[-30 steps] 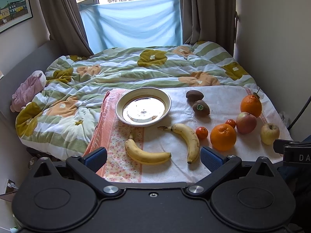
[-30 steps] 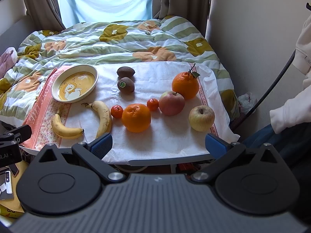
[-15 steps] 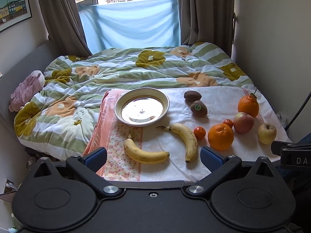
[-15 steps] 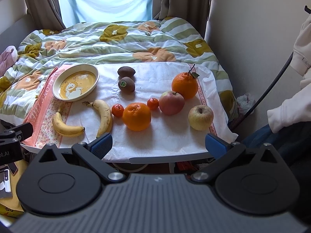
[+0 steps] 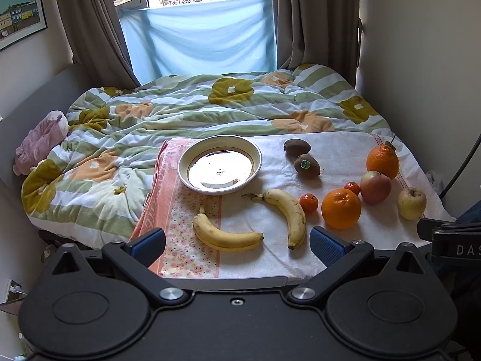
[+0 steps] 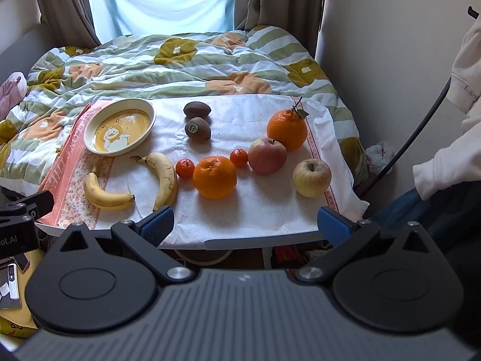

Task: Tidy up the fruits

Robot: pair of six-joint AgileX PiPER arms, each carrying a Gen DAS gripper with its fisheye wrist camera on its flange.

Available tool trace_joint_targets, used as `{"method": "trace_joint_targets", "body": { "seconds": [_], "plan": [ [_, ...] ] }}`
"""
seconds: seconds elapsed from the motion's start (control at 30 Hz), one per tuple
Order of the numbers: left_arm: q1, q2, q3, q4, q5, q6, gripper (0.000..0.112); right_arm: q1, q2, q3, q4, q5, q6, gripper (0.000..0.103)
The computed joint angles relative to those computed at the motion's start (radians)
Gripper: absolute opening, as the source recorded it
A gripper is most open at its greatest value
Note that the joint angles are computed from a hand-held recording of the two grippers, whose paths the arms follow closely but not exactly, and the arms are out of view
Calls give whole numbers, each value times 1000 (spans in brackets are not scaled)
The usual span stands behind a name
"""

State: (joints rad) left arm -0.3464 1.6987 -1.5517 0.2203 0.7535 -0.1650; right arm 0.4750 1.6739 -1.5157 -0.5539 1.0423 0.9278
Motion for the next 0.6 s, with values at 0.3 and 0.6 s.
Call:
{"method": "trace_joint_targets", "body": {
  "seconds": [0.3,0.6],
  "plan": [
    [11,-6,13,-12,-18,12,103,9,7,-14,-6,8,4,103],
    [26,-4,10,-33,-17,29,103,11,17,-31,-5,18,2,103]
  ]
}}
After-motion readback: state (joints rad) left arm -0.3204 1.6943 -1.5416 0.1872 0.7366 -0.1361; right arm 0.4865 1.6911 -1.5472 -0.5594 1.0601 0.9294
